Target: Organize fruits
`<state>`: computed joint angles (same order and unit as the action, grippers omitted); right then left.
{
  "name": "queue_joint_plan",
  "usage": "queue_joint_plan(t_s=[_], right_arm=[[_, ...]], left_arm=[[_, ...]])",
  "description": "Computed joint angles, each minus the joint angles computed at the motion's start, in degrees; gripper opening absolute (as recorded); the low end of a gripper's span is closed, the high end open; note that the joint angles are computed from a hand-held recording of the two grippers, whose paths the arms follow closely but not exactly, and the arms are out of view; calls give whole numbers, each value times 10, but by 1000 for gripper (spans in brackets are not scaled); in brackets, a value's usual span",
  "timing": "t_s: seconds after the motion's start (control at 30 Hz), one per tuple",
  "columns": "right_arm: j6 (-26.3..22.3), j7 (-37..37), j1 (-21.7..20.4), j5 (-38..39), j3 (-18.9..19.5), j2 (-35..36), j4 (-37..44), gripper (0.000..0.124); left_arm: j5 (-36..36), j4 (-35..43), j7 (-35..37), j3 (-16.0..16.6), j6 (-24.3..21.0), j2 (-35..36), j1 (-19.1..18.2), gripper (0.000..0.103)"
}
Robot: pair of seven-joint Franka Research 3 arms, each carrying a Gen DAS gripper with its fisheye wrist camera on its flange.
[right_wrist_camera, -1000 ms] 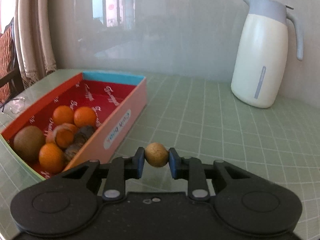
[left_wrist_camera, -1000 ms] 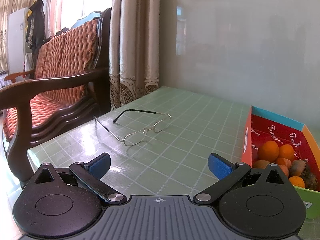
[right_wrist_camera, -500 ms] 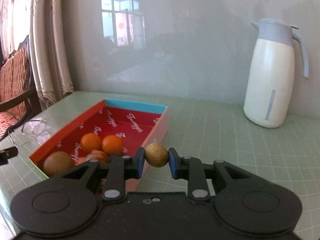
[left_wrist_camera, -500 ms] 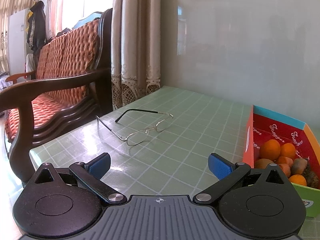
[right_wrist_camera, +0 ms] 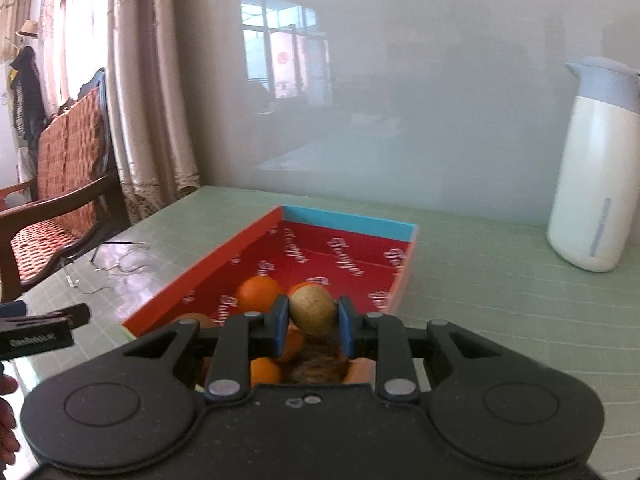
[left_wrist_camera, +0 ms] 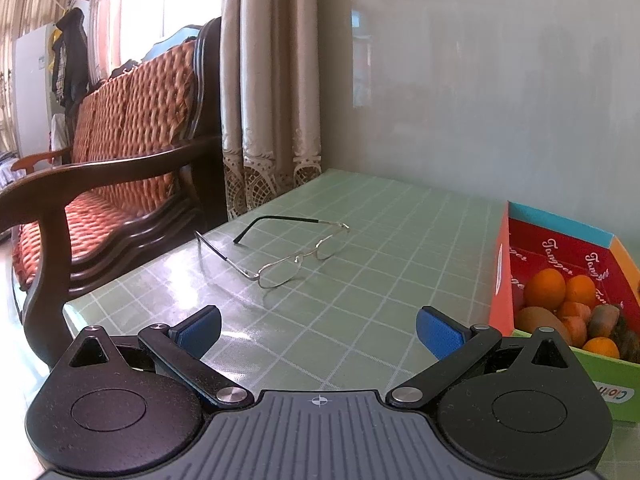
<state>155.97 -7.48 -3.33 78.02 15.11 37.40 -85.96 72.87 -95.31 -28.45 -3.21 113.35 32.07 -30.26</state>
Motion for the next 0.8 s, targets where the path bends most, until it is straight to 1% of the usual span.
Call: queue_joint_plan(t_s=[0.17, 0.3, 0.37, 0.5, 0.53, 0.57, 0.6, 0.63, 0.67, 0.7, 0.73, 0.8], right_arm=[[-3, -18, 8, 4, 8, -6, -15, 24], [-7, -56, 11, 25, 12, -16, -30, 24], [-11, -69, 14, 34, 10, -20, -35, 24], [-23, -73, 19, 42, 2, -24, -38, 25], [-32, -68, 21, 35, -2, -24, -39, 35], [-37, -61, 25, 22, -7, -24, -39, 58], [-31, -65, 28, 16, -10, -25, -40, 72], [-17, -96, 22, 44, -1, -28, -45, 90], [-7, -138, 13, 84, 8, -31, -49, 92], [-3, -161, 10, 106, 6, -34, -49, 92], [0, -164, 13, 112, -1, -36, -46, 93], [12, -163, 12, 133, -14, -31, -30, 99]], left_arm=[[-2, 0, 5, 0, 0, 1, 0, 103], [-3, 1, 5, 0, 0, 1, 0, 103], [-2, 2, 3, 1, 0, 2, -1, 103], [1, 11, 9, 1, 0, 7, -4, 103], [2, 13, 9, 1, 1, 8, -5, 103], [5, 17, 9, 2, 1, 9, -7, 103], [7, 21, 10, 2, 2, 11, -8, 103], [8, 26, 12, 3, 4, 14, -10, 103], [11, 30, 13, 3, 7, 16, -11, 103], [14, 35, 14, 4, 11, 18, -13, 103], [17, 43, 15, 5, 12, 22, -16, 103], [18, 65, 21, 8, 9, 33, -22, 103]])
